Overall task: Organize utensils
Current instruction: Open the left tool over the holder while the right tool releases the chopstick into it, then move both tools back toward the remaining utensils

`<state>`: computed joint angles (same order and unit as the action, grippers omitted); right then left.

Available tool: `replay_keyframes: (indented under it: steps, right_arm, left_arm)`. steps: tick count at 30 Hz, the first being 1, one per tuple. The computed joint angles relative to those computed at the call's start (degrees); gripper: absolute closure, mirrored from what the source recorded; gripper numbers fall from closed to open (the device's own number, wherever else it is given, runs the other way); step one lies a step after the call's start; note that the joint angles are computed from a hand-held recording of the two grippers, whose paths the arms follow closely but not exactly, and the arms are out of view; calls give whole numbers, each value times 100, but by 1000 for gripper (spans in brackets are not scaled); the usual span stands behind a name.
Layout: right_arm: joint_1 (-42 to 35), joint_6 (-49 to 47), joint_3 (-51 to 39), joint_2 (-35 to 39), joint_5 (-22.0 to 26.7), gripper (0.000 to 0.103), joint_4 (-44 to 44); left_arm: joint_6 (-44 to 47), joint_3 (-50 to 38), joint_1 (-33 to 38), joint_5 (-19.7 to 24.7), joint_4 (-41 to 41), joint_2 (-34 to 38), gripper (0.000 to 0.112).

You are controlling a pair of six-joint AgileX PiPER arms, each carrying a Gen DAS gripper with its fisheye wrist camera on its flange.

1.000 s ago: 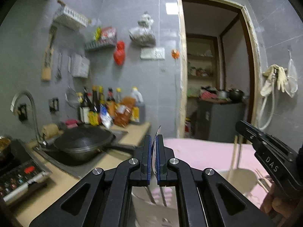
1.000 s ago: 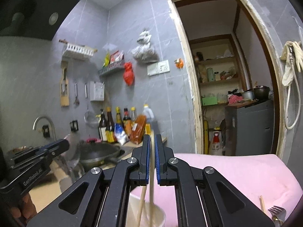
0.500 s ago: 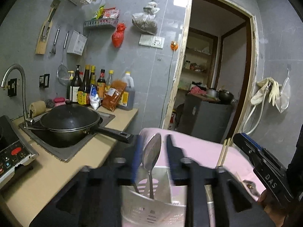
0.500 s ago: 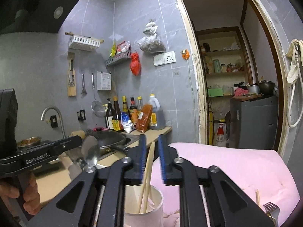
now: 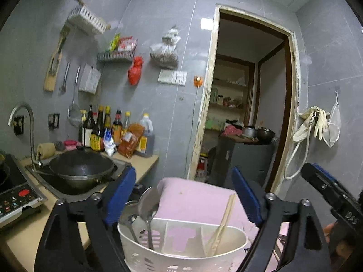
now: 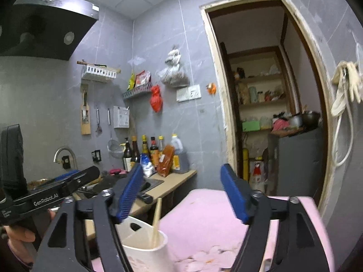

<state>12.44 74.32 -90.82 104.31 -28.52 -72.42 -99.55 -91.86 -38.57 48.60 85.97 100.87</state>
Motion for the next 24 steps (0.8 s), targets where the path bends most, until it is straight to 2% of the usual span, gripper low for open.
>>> replay_keyframes:
  steps: [2,6,18,21,24]
  right_arm:
    - [-189,-393,230,-155,-97,15,218]
    - [-533,-750,523,-311,-259,0,444]
    - [-1358,-2511,1494,-641,-706,0,1673]
    - [-1515,-2539,1543,-597,-629,0,1618]
    - [-1726,-2035,1391,-448,-418,0,1137]
  left_arm:
    - [12,-202,-207,282,191,193,18]
    - [68,-508,-465,507,411,517,14]
    - [700,-1588,-777,228,22,1588,13]
    - [1201,-2012,-805,54,-403,1900,13]
    - [2081,-2650,-754,-150,-1227,2299,13]
